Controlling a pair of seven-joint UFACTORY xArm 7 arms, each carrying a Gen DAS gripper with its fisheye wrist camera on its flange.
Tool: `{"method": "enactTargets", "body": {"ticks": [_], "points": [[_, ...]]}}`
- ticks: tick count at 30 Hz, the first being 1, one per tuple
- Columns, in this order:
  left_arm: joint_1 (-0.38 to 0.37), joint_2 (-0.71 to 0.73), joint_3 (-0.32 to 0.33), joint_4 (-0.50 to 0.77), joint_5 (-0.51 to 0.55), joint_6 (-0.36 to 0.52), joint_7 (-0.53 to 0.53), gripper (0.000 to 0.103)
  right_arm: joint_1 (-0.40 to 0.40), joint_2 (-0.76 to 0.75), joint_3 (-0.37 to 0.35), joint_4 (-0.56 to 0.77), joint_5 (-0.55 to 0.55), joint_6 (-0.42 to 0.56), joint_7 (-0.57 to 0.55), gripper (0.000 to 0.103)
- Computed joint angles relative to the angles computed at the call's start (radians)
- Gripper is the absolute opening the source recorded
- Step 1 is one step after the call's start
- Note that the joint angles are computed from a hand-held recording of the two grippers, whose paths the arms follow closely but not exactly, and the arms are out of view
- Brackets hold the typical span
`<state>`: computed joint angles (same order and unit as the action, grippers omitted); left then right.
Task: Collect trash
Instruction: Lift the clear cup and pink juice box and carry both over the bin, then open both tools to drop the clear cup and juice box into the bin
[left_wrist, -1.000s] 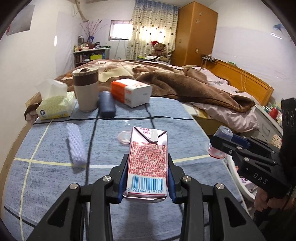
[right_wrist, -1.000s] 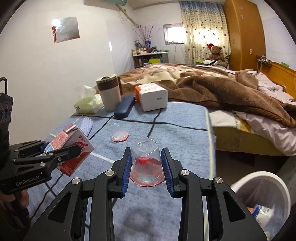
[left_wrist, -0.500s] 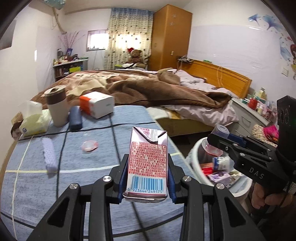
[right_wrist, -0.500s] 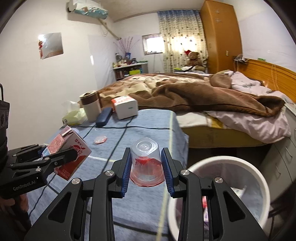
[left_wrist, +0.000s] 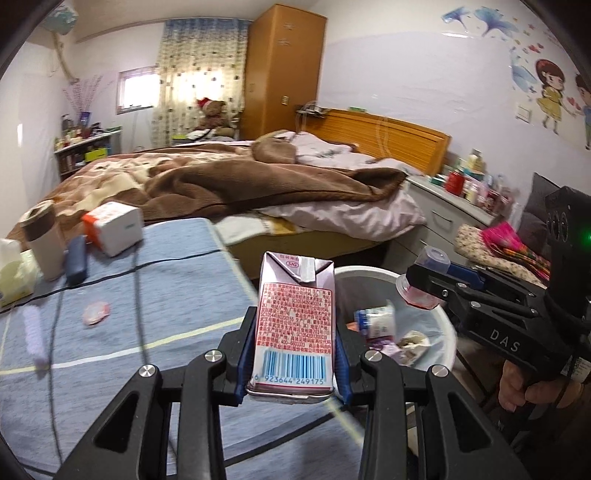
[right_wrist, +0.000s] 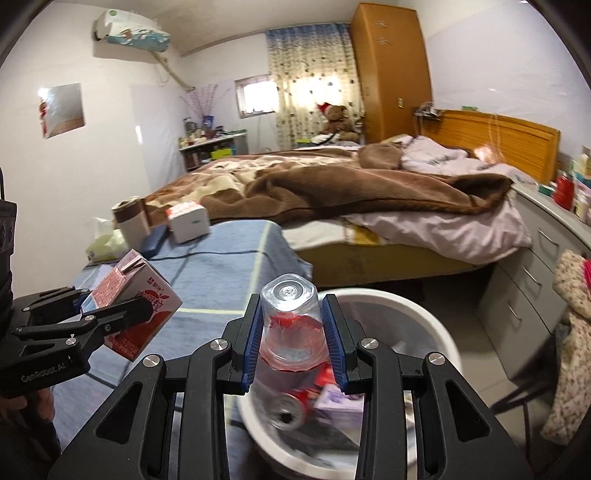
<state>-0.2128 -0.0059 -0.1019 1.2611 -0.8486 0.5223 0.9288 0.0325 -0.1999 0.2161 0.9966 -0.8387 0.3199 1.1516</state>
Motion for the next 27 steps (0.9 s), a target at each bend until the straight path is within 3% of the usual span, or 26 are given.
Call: {"method": "enactTargets", "body": {"ticks": [11,27], "points": [[-0.041,0.046,-0.044,0.023,0.050,0.046,-0.029,0.038,-0.043,-0.052,-0.015,-0.089,0.073,0.026,-0.039,0.034],[-0.069,0.102,-0.086,0.055,0.129,0.031,-0.082,0.038,-0.068,-0.065,-0.031,-0.140,0.193,0.052,-0.145,0.034]]}}
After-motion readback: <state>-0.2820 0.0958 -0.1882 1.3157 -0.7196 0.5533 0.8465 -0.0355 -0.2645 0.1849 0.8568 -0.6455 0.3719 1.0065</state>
